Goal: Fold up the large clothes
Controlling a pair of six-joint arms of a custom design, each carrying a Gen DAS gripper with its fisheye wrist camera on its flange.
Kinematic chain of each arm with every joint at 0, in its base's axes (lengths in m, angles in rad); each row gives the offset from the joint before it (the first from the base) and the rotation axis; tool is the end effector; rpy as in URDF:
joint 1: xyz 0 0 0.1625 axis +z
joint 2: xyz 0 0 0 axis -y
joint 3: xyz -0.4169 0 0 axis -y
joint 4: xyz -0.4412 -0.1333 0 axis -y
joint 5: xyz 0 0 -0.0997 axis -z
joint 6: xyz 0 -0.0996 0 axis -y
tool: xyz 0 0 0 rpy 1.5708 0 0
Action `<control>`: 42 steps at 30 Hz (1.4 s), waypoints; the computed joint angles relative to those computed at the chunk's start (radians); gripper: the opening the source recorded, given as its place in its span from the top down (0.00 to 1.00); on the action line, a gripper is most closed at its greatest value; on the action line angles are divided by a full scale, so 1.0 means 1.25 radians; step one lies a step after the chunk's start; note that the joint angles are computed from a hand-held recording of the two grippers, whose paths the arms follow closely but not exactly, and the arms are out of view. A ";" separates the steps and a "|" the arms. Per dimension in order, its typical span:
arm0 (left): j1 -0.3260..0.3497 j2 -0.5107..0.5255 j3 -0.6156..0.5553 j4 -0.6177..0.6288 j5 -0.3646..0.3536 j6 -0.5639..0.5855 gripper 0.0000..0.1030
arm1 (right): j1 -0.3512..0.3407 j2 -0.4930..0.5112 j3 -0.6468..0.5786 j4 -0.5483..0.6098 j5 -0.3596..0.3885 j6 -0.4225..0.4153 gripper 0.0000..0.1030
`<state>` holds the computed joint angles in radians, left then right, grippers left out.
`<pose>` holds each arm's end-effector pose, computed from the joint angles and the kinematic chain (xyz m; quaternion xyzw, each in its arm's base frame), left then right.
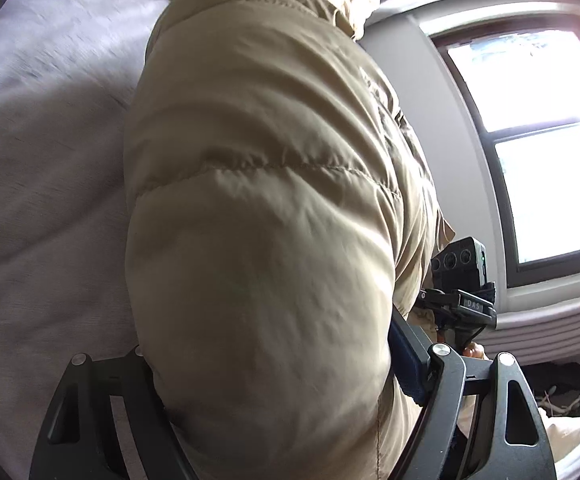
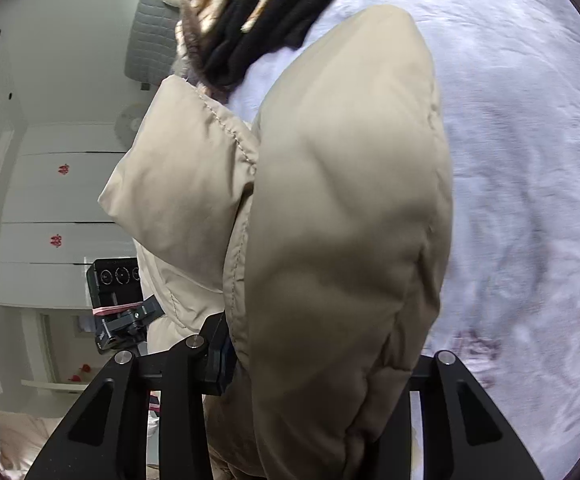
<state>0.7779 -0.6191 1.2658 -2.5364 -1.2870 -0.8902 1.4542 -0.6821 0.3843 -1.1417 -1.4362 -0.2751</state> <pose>-0.4684 -0.6877 0.0790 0.0700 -0.9751 0.2089 0.0242 0.0490 -0.8427 0.4439 -0.0744 0.9928 0.0511 0.0786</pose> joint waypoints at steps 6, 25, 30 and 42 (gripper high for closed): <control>0.005 -0.143 0.138 0.008 0.055 -0.007 0.20 | 0.053 -0.095 0.288 -0.184 0.039 0.029 0.59; 0.098 -0.426 0.466 0.001 0.158 -0.069 0.02 | 0.151 -0.070 0.481 -0.382 -0.086 0.116 0.41; 0.032 -0.445 0.410 0.220 0.352 -0.089 0.10 | 0.175 -0.141 0.512 -0.450 -0.145 0.129 0.44; 0.032 -0.234 0.145 0.192 0.389 0.191 0.41 | 0.265 -0.261 0.709 -0.459 -0.234 0.035 0.82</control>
